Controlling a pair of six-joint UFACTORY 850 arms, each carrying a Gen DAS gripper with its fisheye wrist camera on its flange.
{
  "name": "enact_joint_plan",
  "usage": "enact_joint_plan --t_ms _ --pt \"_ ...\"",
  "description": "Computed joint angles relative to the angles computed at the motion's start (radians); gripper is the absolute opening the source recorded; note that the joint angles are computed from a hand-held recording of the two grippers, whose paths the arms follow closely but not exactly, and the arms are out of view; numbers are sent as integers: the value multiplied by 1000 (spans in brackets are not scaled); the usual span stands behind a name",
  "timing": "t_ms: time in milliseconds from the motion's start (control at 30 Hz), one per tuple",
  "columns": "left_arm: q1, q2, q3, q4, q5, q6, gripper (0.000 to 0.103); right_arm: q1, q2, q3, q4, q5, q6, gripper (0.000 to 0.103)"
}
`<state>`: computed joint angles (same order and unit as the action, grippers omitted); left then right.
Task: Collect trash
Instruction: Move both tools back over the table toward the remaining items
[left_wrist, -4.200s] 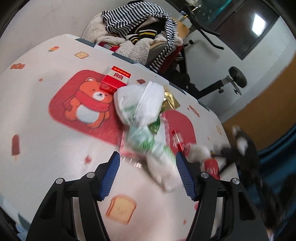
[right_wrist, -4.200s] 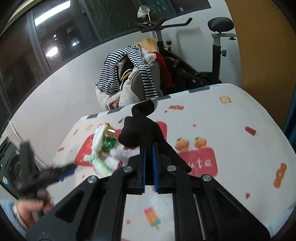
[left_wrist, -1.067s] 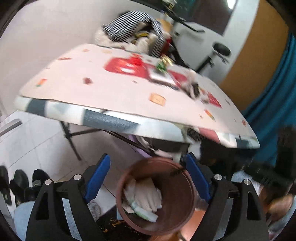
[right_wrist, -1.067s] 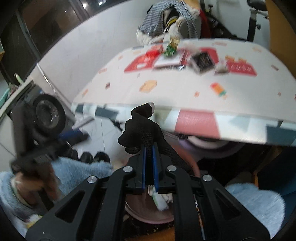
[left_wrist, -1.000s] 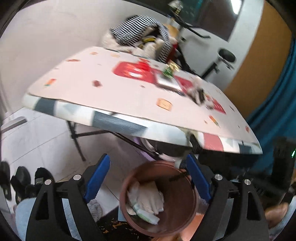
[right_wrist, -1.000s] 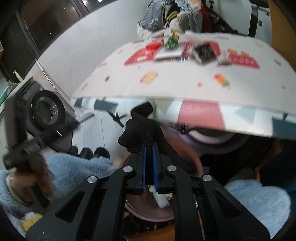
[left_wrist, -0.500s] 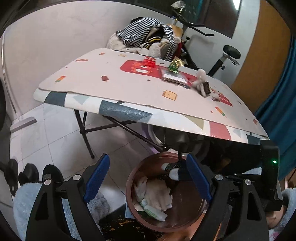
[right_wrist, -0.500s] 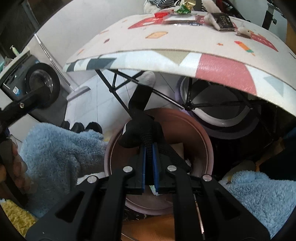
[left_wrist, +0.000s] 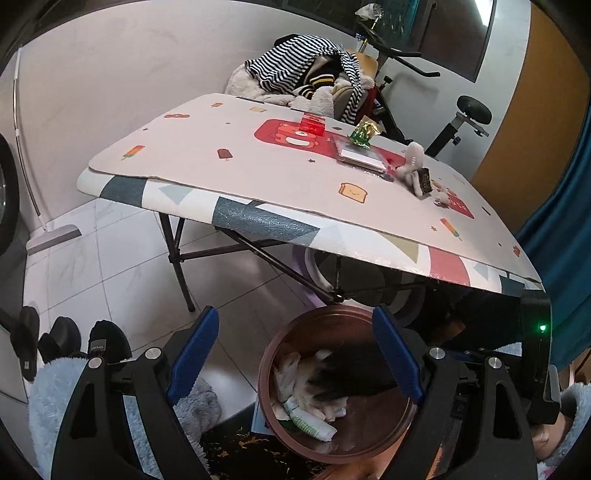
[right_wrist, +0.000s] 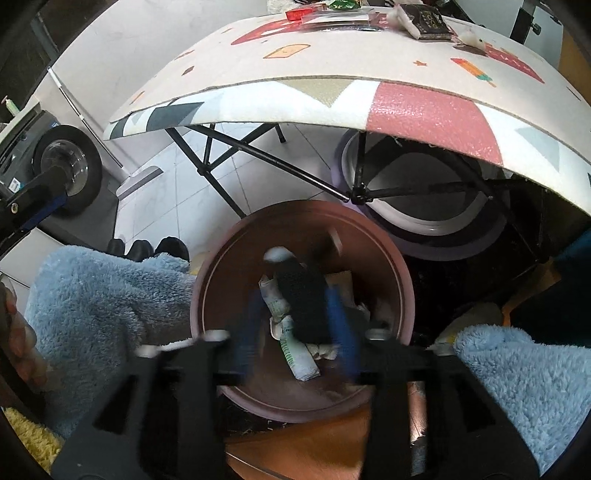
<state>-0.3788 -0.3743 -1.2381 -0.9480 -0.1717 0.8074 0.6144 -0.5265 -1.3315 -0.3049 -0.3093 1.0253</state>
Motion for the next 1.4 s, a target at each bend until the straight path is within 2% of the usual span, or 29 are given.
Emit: enact_joint_plan --t_ms 67,100,167,267,467,533,667,800,867,1067,1133,1267,1400 --pt "1 -2 -3 29 0 -32 85 2 5 6 -35 5 36 72" --pt "2 -2 -3 33 1 -37 86 2 5 7 -35 6 36 81" --pt "3 -4 -6 58 4 -67 88 2 8 9 -61 5 65 91" --pt "4 -10 -15 104 2 -117 94 3 9 6 -102 -9 111 97" --pt "7 -29 -51 163 7 -156 97 -13 28 11 -143 3 178 97" --pt "10 -33 -61 82 22 -62 97 -22 46 20 -200 18 237 97" --pt "14 -44 -93 76 46 -33 97 -40 74 21 -342 -4 363 97" --pt "22 -52 -123 -79 80 129 97 -73 101 33 -404 12 417 97" --pt "28 -64 -154 -10 87 61 97 -88 112 37 -466 3 466 97" --pt "41 -100 -235 -116 91 173 97 -140 129 34 -479 -30 438 97" --pt "45 -117 -267 -105 77 166 97 -158 127 23 -445 -57 396 97" --pt "51 -155 -334 -87 47 147 97 -175 117 2 -490 -126 404 97" --pt "57 -206 -413 65 17 -33 97 -199 100 -25 -490 -163 376 97"
